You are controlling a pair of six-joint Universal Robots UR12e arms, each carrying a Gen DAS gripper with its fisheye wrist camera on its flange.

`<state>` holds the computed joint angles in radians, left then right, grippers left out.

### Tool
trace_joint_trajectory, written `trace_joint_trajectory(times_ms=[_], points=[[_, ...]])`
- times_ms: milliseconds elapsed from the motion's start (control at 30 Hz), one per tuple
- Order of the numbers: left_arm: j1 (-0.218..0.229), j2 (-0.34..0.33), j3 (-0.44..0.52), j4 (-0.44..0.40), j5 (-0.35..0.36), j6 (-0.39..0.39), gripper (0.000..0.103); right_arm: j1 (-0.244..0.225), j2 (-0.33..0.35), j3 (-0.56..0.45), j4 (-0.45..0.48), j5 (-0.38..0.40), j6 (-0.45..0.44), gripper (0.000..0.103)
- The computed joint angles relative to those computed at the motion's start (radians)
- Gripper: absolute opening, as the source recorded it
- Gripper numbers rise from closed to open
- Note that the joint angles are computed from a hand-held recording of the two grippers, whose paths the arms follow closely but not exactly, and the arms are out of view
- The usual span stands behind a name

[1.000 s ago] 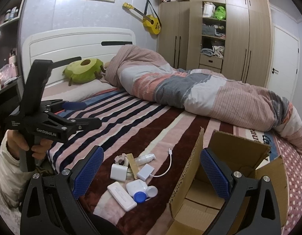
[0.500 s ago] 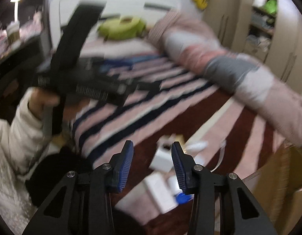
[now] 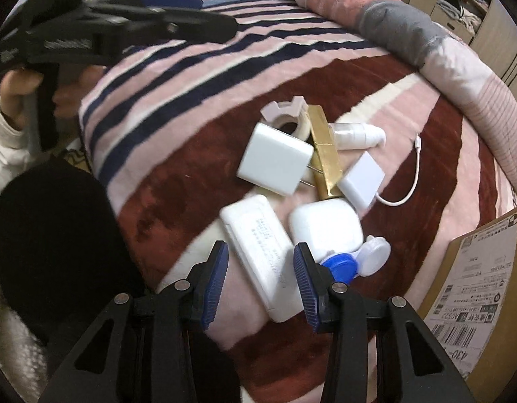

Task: Organize rigid objects
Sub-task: 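Grasp the white power bank with the right tool and lift it, then drop the power bank into the box with the right tool while the left tool grasps the white charger cube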

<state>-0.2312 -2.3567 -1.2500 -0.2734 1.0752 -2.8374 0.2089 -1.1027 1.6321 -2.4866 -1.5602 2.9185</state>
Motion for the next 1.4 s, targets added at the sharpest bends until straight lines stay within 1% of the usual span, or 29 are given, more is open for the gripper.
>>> trace_joint_trajectory(times_ms=[33, 100, 200, 233, 333, 367, 433, 467, 500, 567, 600, 633, 733, 767, 833, 867, 933, 1000, 1033, 1067, 1100, 1133, 1200, 1233, 1267, 1300, 1333, 1367, 1400], points=[[0.007, -0.001, 0.004, -0.019, -0.040, -0.002, 0.103, 0.001, 0.001, -0.004, 0.008, 0.002, -0.003, 0.037], [0.015, -0.001, 0.007, -0.045, -0.091, 0.001, 0.103, 0.000, 0.001, -0.010, 0.029, 0.003, -0.018, 0.038], [0.021, 0.001, 0.007, -0.081, -0.132, 0.035, 0.103, 0.007, 0.008, -0.029, 0.073, -0.020, -0.051, 0.038], [0.021, 0.002, 0.007, -0.092, -0.135, 0.048, 0.103, 0.006, 0.010, -0.036, 0.089, -0.016, -0.056, 0.039], [0.022, 0.008, -0.001, -0.107, -0.135, 0.068, 0.103, -0.009, 0.010, -0.046, 0.117, 0.052, -0.040, 0.045], [0.021, 0.009, -0.003, -0.107, -0.130, 0.069, 0.103, -0.016, 0.010, -0.049, 0.125, 0.082, -0.029, 0.045], [0.021, 0.010, -0.005, -0.111, -0.124, 0.070, 0.103, -0.025, 0.008, -0.048, 0.132, 0.118, -0.021, 0.045], [0.022, 0.011, -0.004, -0.117, -0.124, 0.071, 0.103, -0.025, 0.009, -0.050, 0.139, 0.116, -0.023, 0.044], [0.022, 0.011, -0.004, -0.120, -0.124, 0.073, 0.103, -0.022, 0.013, -0.055, 0.147, 0.093, -0.029, 0.040], [0.022, 0.012, -0.005, -0.122, -0.122, 0.075, 0.103, -0.015, 0.021, -0.064, 0.171, 0.054, -0.045, 0.040], [0.022, 0.012, -0.005, -0.122, -0.122, 0.076, 0.103, -0.013, 0.024, -0.065, 0.179, 0.048, -0.044, 0.040], [0.022, 0.013, -0.005, -0.123, -0.124, 0.077, 0.103, -0.015, 0.024, -0.062, 0.177, 0.058, -0.040, 0.041], [0.023, 0.013, -0.001, -0.154, -0.140, 0.100, 0.103, -0.027, 0.018, -0.044, 0.116, 0.120, 0.005, 0.032], [0.024, 0.012, 0.001, -0.169, -0.148, 0.112, 0.103, -0.026, 0.018, -0.041, 0.104, 0.117, 0.012, 0.032], [0.026, 0.009, 0.014, -0.223, -0.179, 0.139, 0.103, -0.016, 0.022, -0.040, 0.085, 0.086, 0.007, 0.031], [0.027, 0.006, 0.024, -0.267, -0.201, 0.157, 0.103, -0.009, 0.022, -0.036, 0.063, 0.065, 0.007, 0.031], [0.028, 0.000, 0.045, -0.345, -0.228, 0.193, 0.102, -0.002, 0.012, -0.023, 0.020, 0.046, 0.020, 0.031], [0.027, -0.003, 0.053, -0.388, -0.245, 0.225, 0.102, 0.000, -0.013, -0.001, -0.072, 0.036, 0.058, 0.031], [0.027, -0.006, 0.062, -0.422, -0.262, 0.248, 0.102, 0.000, -0.022, 0.005, -0.099, 0.032, 0.074, 0.031], [0.027, -0.008, 0.067, -0.445, -0.277, 0.263, 0.100, 0.001, -0.035, 0.011, -0.138, 0.015, 0.093, 0.031], [0.026, -0.012, 0.077, -0.482, -0.295, 0.284, 0.095, 0.003, -0.048, 0.018, -0.184, -0.009, 0.109, 0.031], [0.024, -0.014, 0.085, -0.511, -0.305, 0.300, 0.092, 0.003, -0.054, 0.019, -0.210, -0.023, 0.118, 0.031], [0.016, -0.021, 0.103, -0.575, -0.311, 0.336, 0.084, -0.001, -0.079, 0.029, -0.280, -0.066, 0.149, 0.031], [0.009, -0.023, 0.111, -0.597, -0.299, 0.350, 0.082, -0.004, -0.095, 0.035, -0.312, -0.100, 0.165, 0.031], [0.000, -0.025, 0.116, -0.612, -0.279, 0.365, 0.076, -0.005, -0.102, 0.035, -0.327, -0.129, 0.174, 0.031], [-0.007, -0.027, 0.121, -0.626, -0.264, 0.381, 0.069, -0.006, -0.112, 0.038, -0.343, -0.180, 0.184, 0.031], [-0.015, -0.029, 0.125, -0.639, -0.247, 0.394, 0.066, -0.008, -0.119, 0.042, -0.347, -0.213, 0.191, 0.031], [-0.020, -0.030, 0.127, -0.642, -0.227, 0.399, 0.060, -0.012, -0.127, 0.046, -0.347, -0.255, 0.207, 0.031], [-0.028, -0.031, 0.128, -0.632, -0.197, 0.396, 0.056, -0.017, -0.134, 0.049, -0.341, -0.275, 0.225, 0.031]])
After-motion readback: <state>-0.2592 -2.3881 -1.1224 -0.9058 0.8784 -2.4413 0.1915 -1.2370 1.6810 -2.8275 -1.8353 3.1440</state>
